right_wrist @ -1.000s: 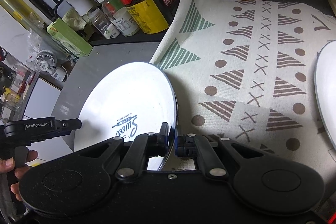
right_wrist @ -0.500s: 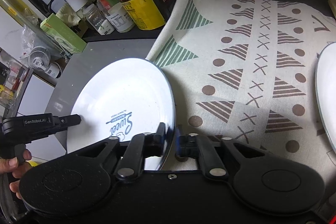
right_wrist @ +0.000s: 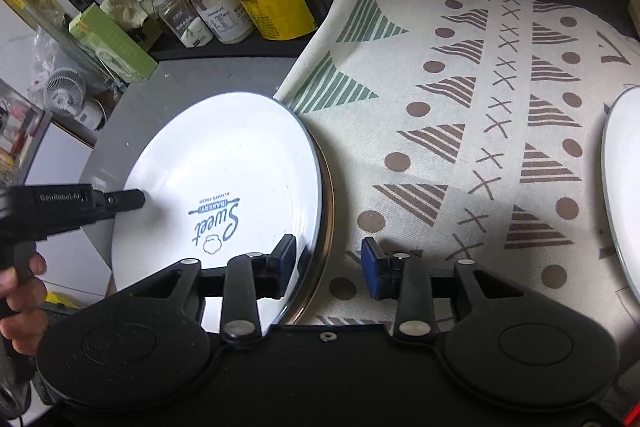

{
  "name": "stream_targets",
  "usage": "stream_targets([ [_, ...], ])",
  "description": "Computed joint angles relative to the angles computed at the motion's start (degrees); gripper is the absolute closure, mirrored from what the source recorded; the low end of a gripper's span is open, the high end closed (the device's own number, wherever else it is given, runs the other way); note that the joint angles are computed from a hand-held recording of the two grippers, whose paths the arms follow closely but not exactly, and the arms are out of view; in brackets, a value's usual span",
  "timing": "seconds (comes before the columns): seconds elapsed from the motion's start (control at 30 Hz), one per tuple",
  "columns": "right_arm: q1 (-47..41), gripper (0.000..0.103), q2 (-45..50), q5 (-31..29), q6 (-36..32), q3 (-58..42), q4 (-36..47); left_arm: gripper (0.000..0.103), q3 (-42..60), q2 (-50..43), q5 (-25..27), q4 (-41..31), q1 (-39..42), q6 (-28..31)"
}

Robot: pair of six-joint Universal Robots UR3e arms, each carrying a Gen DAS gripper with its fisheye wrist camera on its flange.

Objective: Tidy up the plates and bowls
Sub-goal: 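Open both grippers and release the 'Sweet' plate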

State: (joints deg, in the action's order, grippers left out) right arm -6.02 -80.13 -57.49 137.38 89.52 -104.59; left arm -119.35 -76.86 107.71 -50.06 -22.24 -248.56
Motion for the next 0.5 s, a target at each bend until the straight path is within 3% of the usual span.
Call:
stream_targets([
  [0.2, -0.12, 0.06, -0.67, 0.02, -2.01, 0.69, 1.1, 0.083, 1.49, -1.97, 0.54, 0.05, -1.29, -0.5],
  [0.27, -0.15, 0.072, 0.02, 0.01, -2.72, -0.27, 3.39, 0.081, 1.57, -2.04, 0.41, 0.22, -1.28, -0.47],
  [0.37, -0.75, 0.081, -0.02, 1.36, -4.17, -0.73, 5.8, 0.081, 1.01, -1.68, 0.23, 0.79, -1.15, -0.95],
  [0.5, -0.68, 0.081, -0.53, 1.4, -4.63, 0.0, 4.94, 0.081, -1.12, -0.01, -0.56, 2.7, -0.7, -1.22],
])
